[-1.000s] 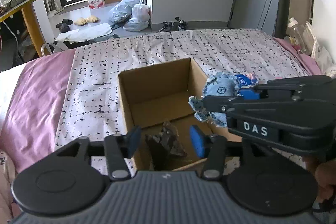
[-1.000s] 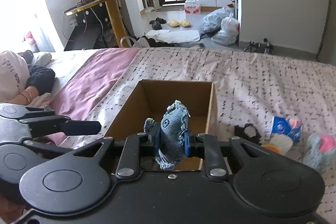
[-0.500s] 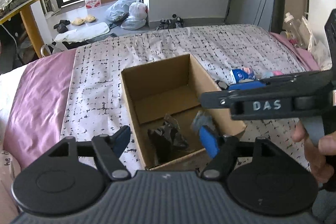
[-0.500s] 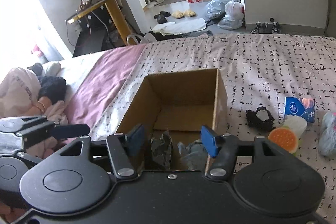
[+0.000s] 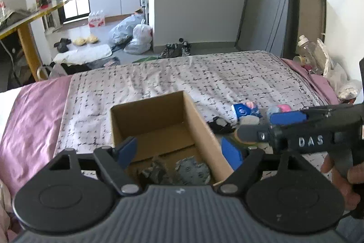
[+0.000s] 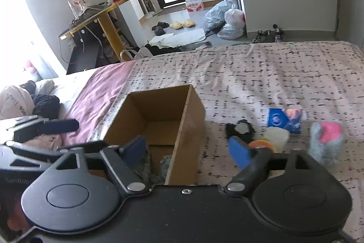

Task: Organize soft objects
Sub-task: 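Move both tools toward the grey fluffy plush with the pink patch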

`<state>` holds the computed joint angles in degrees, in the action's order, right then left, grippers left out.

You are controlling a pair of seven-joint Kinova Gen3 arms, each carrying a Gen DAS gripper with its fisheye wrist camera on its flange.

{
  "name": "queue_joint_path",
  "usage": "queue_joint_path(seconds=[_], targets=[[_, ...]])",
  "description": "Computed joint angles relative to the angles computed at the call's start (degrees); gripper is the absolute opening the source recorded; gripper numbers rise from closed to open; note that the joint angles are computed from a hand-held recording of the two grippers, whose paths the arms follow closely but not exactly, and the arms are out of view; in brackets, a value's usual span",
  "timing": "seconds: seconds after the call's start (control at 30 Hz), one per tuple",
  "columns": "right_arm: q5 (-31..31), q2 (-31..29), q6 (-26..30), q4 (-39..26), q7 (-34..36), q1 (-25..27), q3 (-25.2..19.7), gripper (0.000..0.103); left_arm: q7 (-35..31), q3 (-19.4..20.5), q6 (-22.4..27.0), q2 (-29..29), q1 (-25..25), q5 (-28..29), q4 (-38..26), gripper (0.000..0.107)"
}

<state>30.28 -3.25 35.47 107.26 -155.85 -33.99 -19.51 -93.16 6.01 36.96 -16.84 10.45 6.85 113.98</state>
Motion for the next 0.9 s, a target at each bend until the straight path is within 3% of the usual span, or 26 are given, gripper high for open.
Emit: queue_joint_path(seconds=[0.3,0.5,0.9], targets=[[-2.2,-6.2,-0.7,5.2,1.0,4.6,-0.9,0.091,6.2,5.3,-1.6,1.7,0.7,-3.3,-1.1,0.082],[-6.0,-10.1,-1.1,8.1,3.6,9.2,-1.3,0.091,15.5,10.0,1.6,5.1,0.9,-9.3,-4.9,0.082],[-13.3,-17.1,-2.1,13.9,8.6,18.0,-1.3,0.091,21.5,9.9,2.1,10.4,7.5,-13.3,-9.2,0.083]])
